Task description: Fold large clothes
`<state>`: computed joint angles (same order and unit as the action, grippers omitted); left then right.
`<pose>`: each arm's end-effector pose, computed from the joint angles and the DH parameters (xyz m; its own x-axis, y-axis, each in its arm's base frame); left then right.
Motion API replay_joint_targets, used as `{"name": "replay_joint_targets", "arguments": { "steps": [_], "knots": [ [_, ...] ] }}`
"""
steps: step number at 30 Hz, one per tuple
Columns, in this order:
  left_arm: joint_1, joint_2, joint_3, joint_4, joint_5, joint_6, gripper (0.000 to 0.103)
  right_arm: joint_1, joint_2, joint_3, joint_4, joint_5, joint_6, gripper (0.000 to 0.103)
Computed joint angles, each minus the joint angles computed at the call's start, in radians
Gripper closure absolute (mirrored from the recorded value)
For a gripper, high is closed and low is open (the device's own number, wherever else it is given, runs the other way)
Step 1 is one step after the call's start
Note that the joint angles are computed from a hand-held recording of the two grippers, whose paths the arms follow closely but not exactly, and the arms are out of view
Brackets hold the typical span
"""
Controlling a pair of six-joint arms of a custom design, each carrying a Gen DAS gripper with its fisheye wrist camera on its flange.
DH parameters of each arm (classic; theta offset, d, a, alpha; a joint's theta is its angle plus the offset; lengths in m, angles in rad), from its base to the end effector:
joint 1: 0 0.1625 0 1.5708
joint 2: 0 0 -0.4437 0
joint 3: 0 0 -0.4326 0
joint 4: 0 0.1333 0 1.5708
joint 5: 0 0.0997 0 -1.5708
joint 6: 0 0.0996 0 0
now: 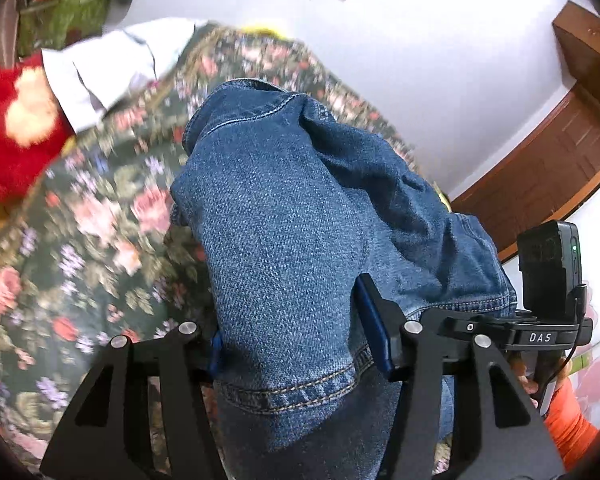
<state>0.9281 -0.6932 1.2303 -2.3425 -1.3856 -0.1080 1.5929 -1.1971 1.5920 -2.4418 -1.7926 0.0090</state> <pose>-0.3777 -0.7575 0.1526 -0.8705 0.4677 -0.1530 0.4920 0.8338 -0.2504 0.1267 -0.6918 0.3685 -0.9776 0.0872 0.1914 -0.0108 0.8878 -0.4601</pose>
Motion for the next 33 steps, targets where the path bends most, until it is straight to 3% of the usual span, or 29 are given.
{"name": "replay_joint_targets", "arguments": {
  "steps": [6, 11, 21, 24, 27, 33],
  "knots": [
    [0.006, -0.064, 0.029, -0.015, 0.016, 0.022, 0.048, 0.075, 0.032, -0.015, -0.035, -0.036, 0.002, 0.064],
    [0.031, -0.073, 0.037, 0.011, 0.028, -0.003, 0.048, 0.092, 0.067, -0.008, -0.026, -0.044, 0.039, 0.064],
    [0.12, -0.056, 0.077, 0.073, 0.043, -0.071, 0.048, 0.025, 0.179, -0.012, 0.047, -0.017, 0.145, 0.064],
    [0.122, -0.057, 0.1, 0.06, 0.083, -0.026, 0.048, 0.006, 0.201, -0.017, 0.061, -0.018, 0.14, 0.06],
    [0.104, -0.071, 0.132, 0.032, 0.142, 0.023, 0.046, -0.014, 0.192, -0.021, 0.083, 0.01, 0.143, 0.049],
    [0.037, -0.125, 0.222, -0.054, 0.34, 0.123, 0.047, -0.005, 0.135, -0.002, 0.124, -0.03, 0.11, 0.045]
  ]
}}
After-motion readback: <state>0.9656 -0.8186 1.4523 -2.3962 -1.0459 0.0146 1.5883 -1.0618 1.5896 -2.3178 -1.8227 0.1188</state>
